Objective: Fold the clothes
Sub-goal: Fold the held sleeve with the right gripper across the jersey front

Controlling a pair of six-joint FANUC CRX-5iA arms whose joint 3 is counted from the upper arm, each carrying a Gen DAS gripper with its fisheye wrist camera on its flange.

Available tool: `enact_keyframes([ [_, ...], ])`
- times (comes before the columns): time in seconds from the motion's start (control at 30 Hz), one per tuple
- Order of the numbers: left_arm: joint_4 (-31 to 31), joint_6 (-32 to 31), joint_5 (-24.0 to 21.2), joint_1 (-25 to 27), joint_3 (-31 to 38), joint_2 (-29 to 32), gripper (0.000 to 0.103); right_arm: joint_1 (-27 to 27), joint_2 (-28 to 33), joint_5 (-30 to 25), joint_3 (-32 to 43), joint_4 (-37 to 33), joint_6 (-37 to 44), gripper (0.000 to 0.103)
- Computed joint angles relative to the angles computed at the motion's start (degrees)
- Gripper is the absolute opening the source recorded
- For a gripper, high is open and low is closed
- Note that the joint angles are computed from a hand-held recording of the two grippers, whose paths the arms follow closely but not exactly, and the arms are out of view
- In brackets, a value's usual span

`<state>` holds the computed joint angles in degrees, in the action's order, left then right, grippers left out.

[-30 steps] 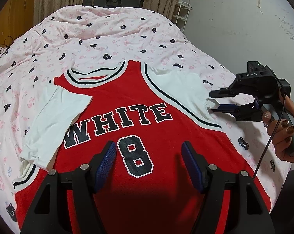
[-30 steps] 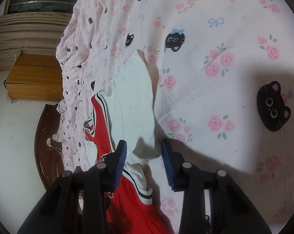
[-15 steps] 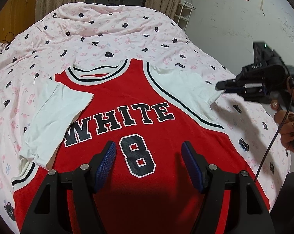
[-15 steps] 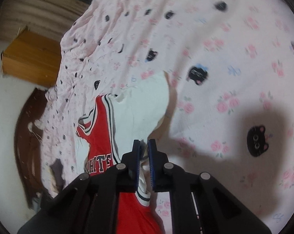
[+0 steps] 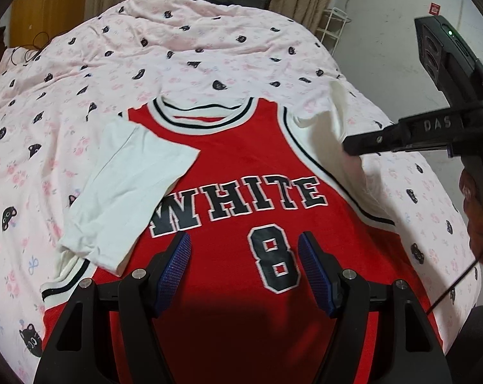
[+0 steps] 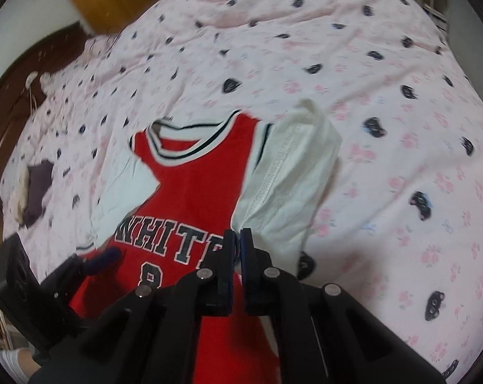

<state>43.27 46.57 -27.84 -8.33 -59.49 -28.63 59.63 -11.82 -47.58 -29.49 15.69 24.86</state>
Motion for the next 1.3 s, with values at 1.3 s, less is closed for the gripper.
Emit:
enact_keyframes([
  [1.3,0.7,-1.5,-1.0,0.5,0.2,1.5,0.064,0.0,7.5,-3.6,6.0,7.0,7.7,0.042],
])
